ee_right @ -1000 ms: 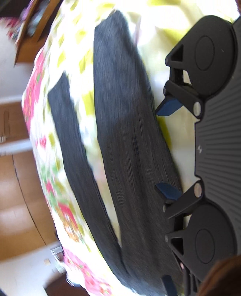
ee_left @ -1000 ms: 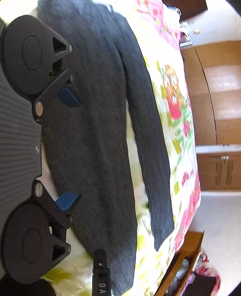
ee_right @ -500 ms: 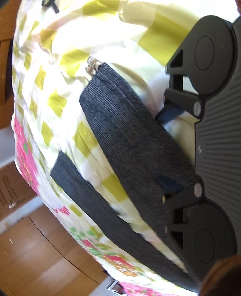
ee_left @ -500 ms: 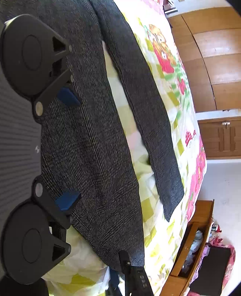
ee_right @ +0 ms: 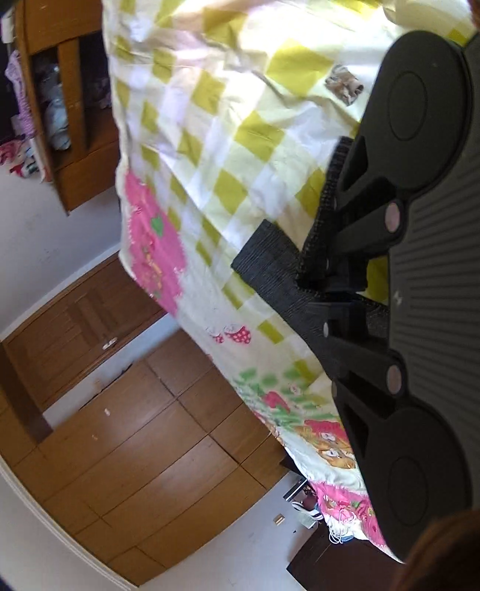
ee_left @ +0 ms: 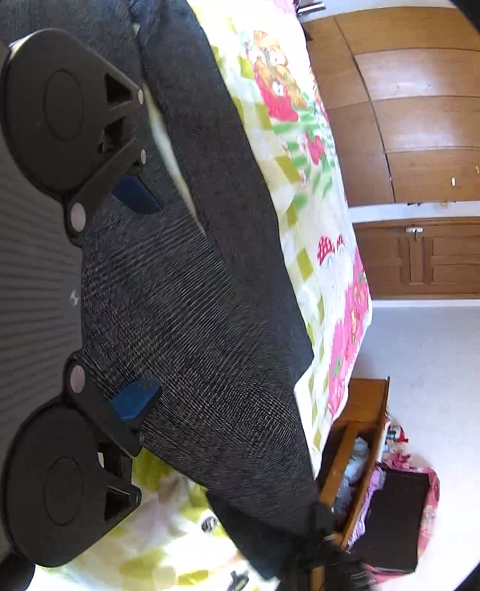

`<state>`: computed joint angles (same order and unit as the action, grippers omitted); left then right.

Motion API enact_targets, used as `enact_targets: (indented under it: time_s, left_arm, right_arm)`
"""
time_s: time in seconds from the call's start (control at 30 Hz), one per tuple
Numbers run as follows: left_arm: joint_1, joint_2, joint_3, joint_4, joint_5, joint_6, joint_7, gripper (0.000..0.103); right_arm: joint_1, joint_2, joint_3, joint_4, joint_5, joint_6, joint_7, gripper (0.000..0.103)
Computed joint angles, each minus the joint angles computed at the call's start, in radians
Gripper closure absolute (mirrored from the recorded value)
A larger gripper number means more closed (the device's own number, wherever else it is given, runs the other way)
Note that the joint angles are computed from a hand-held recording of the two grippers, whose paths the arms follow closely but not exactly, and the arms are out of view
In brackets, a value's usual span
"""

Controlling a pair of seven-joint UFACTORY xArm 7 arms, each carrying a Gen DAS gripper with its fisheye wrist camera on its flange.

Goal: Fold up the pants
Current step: 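Grasp the hem of one trouser leg with the right gripper and lift it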

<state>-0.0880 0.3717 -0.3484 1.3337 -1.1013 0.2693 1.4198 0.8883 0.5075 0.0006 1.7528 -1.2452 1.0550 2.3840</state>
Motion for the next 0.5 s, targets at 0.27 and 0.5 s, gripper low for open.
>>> enact_targets:
  time_s: [0.27,0.5]
  left_arm:
    - [-0.032,-0.004,0.039,-0.087,0.255,0.050,-0.145,0.000]
    - [-0.011,0.014,-0.010,-0.061,0.237,0.023,-0.121,0.000]
  right_arm:
    - [-0.050,-0.058,0.039,-0.279,0.183,-0.191,0.181,0.090]
    - [-0.060,-0.091,0.018,-0.355,-0.049,-0.205,0.512,0.061]
